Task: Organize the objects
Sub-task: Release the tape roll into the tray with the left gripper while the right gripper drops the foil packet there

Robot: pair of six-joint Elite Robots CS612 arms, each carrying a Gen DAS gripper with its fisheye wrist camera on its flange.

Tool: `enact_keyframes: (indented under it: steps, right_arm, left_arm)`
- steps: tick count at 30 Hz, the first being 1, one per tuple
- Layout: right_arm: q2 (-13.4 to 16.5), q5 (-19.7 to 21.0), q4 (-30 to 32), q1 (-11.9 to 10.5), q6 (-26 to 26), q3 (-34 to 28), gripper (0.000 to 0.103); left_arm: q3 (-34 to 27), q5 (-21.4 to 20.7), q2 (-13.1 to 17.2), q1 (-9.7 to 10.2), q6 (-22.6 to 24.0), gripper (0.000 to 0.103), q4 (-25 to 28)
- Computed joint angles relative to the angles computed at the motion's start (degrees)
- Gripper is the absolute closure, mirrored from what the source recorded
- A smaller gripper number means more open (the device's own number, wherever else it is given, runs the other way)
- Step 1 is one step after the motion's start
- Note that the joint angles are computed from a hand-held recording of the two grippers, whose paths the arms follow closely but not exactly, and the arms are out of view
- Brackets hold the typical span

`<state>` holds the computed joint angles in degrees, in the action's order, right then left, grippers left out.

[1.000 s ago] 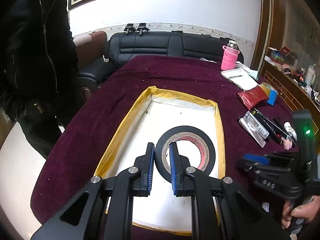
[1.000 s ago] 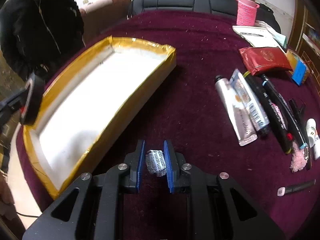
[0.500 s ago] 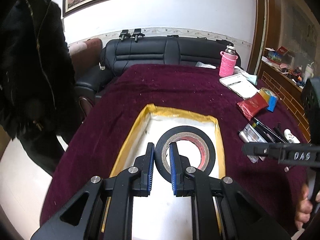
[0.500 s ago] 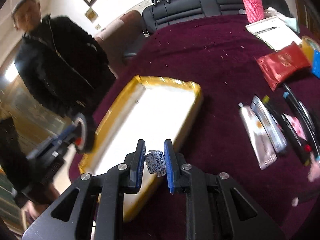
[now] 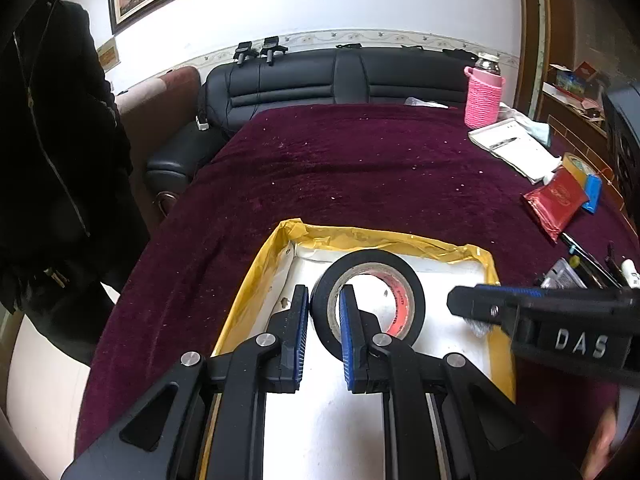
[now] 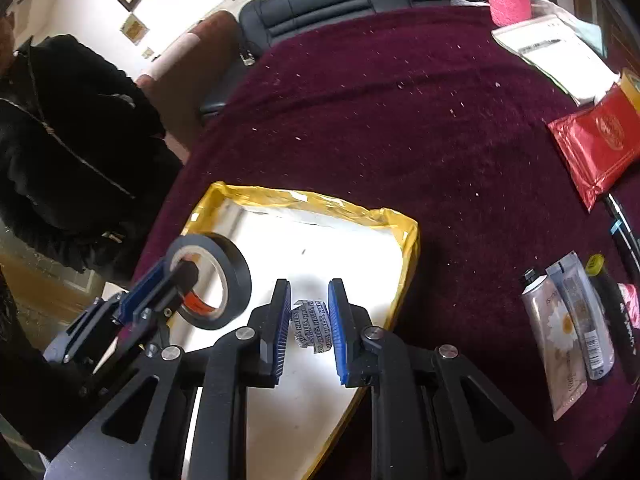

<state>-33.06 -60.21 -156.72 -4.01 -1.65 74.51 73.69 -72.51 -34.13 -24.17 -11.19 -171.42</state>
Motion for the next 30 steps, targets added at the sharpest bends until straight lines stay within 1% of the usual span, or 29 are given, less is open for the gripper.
enact_keyframes:
  steps: [1, 3, 6, 7, 8, 10, 13, 15, 19, 21, 24, 28, 30]
  right_arm:
    - [0.7, -0.1, 0.6, -0.1, -0.1, -1.0, 0.086]
    - [0.1, -0.4, 0.8, -0.1, -0.7, -0.1, 0.085]
    - [-0.1, -1.7, 0.1, 0.0, -0.7, 0.4, 0.085]
    - [-0.1, -2.1, 0.3, 0.1, -0.7, 0.3, 0.085]
    - [0.2, -2.3, 0.4, 0.1, -0.6, 0.1, 0.085]
    - [0.4, -2.3, -0.3, -0.1, -0.1, 0.2, 0.085]
    - [-0.2, -2.2, -4.3, -0.6, 0.7, 1.7, 0.085]
    - [-0.8, -2.3, -6.5, -0.7, 0.4, 2.7, 0.085]
    - [-2.1, -2.5, -9.5, -1.0, -0.4, 4.7, 0.085]
    - [-2.4, -2.5, -10.2, -1.0, -0.6, 5.3, 0.085]
    - [-2.7, -1.6, -10.6, -1.1, -0.6, 6.1, 0.085]
    - [-3.0, -0.5, -11.4, -1.3, -0.6, 7.3, 0.085]
    - [-3.5, 0.0, -12.0, -1.6, -1.0, 8.1, 0.085]
  left_arm:
    - [-0.1, 0.4, 0.2, -0.02, -0.2, 0.09, -0.1]
    - [-0.4, 1.7, 0.6, -0.22, -0.1, 0.088, 0.3]
    - [-0.6, 2.7, 0.8, -0.32, -0.5, 0.082, 0.1]
    - [-0.5, 3.9, 0.8, -0.49, -0.5, 0.075, -0.8]
    - [-0.3, 5.0, 0.8, -0.66, -0.2, 0.064, -2.1]
    - [-0.2, 6.7, 1.0, -0.9, 0.1, 0.053, -3.7]
    - [0.2, 8.7, 1.0, -1.09, -0.3, 0.047, -4.5]
    - [0.5, 8.6, 0.8, -0.85, -1.6, 0.046, -4.0]
    - [1.1, 8.0, -0.1, -0.43, -6.8, 0.046, 0.6]
    - [2.3, 8.0, -0.9, -0.4, -9.0, 0.046, 1.0]
    - [3.8, 9.8, -1.7, -0.94, -10.4, 0.046, 2.0]
    - [4.8, 8.9, -2.5, -1.22, -12.4, 0.045, 5.7]
    - [5.3, 8.9, -2.8, -1.33, -13.6, 0.045, 6.6]
